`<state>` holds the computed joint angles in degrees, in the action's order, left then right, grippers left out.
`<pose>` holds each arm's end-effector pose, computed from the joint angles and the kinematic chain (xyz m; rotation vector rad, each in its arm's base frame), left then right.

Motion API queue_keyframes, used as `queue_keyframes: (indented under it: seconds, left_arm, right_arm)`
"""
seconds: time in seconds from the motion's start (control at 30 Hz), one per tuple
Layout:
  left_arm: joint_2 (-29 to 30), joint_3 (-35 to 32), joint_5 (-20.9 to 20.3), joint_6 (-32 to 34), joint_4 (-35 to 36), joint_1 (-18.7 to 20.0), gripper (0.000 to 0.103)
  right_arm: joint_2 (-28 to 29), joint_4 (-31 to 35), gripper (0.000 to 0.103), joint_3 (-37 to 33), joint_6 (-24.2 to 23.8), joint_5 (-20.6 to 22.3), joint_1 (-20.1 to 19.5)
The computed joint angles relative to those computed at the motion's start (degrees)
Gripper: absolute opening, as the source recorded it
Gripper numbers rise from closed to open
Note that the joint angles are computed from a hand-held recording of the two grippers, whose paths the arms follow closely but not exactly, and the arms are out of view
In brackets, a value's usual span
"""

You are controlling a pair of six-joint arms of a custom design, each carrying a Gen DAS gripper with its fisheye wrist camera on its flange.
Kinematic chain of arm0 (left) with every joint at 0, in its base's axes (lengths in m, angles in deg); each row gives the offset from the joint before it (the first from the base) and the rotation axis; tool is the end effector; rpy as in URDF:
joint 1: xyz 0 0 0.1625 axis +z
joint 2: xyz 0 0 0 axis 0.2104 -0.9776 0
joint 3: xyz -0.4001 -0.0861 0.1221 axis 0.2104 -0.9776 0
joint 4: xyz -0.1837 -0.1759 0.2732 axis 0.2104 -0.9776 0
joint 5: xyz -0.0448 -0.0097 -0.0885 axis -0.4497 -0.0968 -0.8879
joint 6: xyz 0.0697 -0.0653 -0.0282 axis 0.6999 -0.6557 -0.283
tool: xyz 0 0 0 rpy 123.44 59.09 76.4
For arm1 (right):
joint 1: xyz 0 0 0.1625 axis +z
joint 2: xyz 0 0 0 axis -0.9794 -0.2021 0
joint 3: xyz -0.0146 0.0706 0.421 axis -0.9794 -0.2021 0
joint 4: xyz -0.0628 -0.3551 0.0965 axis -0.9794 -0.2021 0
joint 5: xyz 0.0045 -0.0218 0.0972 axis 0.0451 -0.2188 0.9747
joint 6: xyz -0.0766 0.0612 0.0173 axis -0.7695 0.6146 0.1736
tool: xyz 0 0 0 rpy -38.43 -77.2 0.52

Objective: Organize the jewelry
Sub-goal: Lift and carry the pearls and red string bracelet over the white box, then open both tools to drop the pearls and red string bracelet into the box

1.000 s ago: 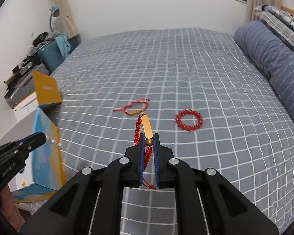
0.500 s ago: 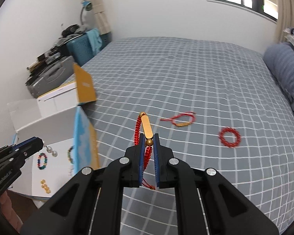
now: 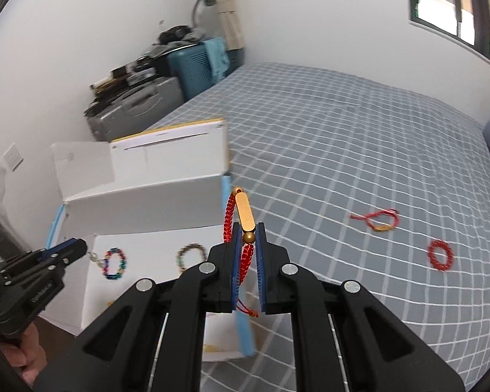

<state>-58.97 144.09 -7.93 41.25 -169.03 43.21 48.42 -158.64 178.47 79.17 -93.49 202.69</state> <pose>-0.1265 -0.5396 0.3531 0.5441 2.3616 -0.7251 0.4021 -0.4958 0.0865 0.2102 -2.2486 1.0448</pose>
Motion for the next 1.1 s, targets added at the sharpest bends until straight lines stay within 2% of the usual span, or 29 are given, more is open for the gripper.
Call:
queue_keyframes:
  seconds: [0.27, 0.43, 0.63, 0.87, 1.1]
  left_arm:
    - [-0.6, -0.2, 1.8, -0.1, 0.4, 3.8, 0.011]
    - [0.0, -0.4, 2.1, -0.4, 1.0, 5.4, 0.011]
    - [1.5, -0.8, 2.5, -0.4, 1.2, 6.9, 0.011]
    - [2.4, -1.4, 2.4, -0.1, 1.8, 8.0, 0.011]
    - [2.4, -1.5, 2.3, 0.0, 2.5, 7.7, 0.013]
  right_arm:
    - [5.9, 4.7, 0.008, -7.1, -0.4, 3.0, 0.0]
    - [8.2, 8.5, 0.008, -9.6, 1.8, 4.3, -1.3]
    - [9.6, 11.5, 0.008, -10.7, 3.3, 4.0, -2.8]
    - [10.0, 14.8, 0.009, -10.9, 5.3, 5.6, -4.1]
    - [10.4, 16.3, 0.013, -11.5, 4.9, 5.6, -4.0]
